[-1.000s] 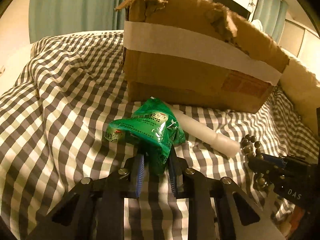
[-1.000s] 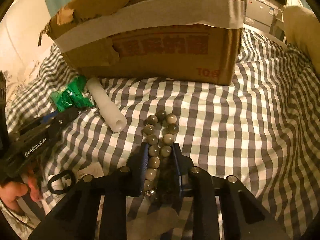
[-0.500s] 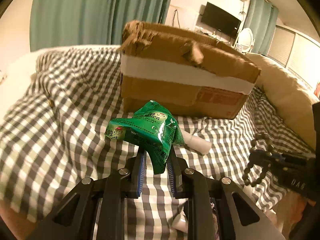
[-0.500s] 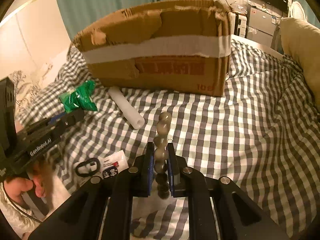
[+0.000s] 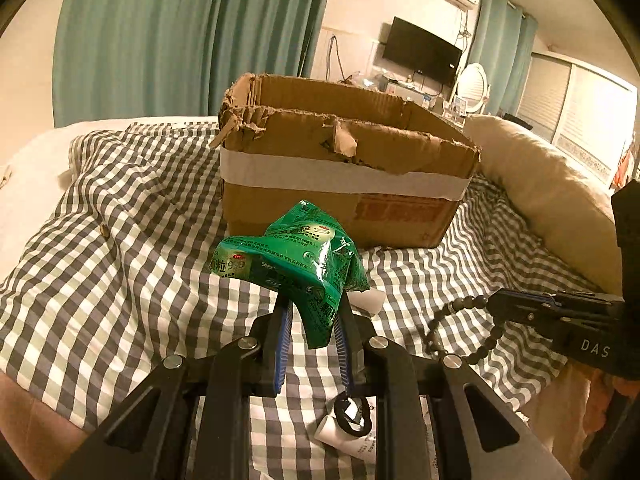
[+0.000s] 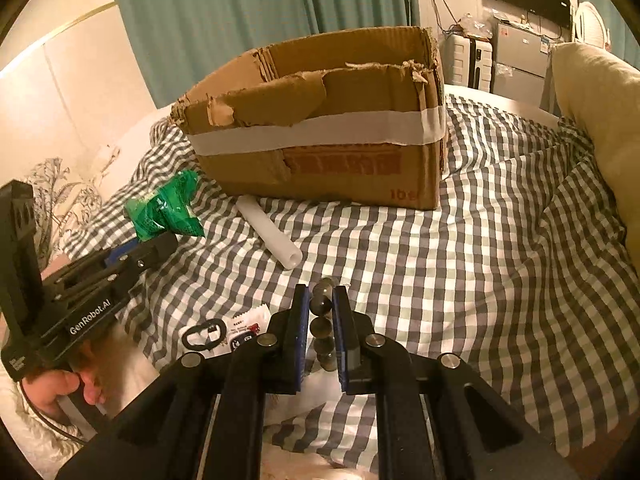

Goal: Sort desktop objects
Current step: 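Carry the packet and bracelet over the box and open both tools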

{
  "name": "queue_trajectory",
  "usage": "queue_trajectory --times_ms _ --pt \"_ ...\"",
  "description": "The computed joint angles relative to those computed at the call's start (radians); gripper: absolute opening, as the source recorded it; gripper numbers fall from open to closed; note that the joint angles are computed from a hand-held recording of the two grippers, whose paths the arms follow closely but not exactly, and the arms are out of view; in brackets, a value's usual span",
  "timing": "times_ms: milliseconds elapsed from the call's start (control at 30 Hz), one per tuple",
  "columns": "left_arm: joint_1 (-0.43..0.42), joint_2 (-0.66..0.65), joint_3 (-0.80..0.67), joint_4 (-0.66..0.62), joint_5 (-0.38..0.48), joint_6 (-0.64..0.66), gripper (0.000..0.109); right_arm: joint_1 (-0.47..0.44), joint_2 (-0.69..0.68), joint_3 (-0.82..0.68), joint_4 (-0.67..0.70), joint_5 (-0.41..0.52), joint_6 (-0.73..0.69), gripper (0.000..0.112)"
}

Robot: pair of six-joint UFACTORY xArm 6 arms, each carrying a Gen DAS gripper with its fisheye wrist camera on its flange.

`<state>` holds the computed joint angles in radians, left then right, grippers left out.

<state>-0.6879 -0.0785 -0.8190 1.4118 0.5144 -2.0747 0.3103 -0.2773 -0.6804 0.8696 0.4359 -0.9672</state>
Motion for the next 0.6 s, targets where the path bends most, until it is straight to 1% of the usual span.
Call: queue_trajectory --times_ms 300,400,467,533,600 --pt "-0.017 -0.033 -0.006 0.022 0.022 -0.02 0.02 -0.016 -0.031 -0.024 0.061 0.046 -0.036 0.011" --pt "-0.022 -0.043 -0.029 0.014 0.036 0.011 0.02 -0.021 -0.055 -0.047 0.095 0.069 -0.065 0.011" --pt "-0.028 -0.053 -0.057 0.016 0.063 0.041 0.02 -0.023 -0.064 -0.076 0.116 0.082 -0.083 0.011" --pt "-0.016 -0.059 -0.084 0.032 0.053 0.052 0.02 -0.027 -0.068 -0.11 0.149 0.103 -0.11 0.011" --pt "-0.001 -0.054 -0.127 0.016 0.052 0.103 0.02 -0.023 -0.056 -0.162 0.165 0.113 -0.129 0.011"
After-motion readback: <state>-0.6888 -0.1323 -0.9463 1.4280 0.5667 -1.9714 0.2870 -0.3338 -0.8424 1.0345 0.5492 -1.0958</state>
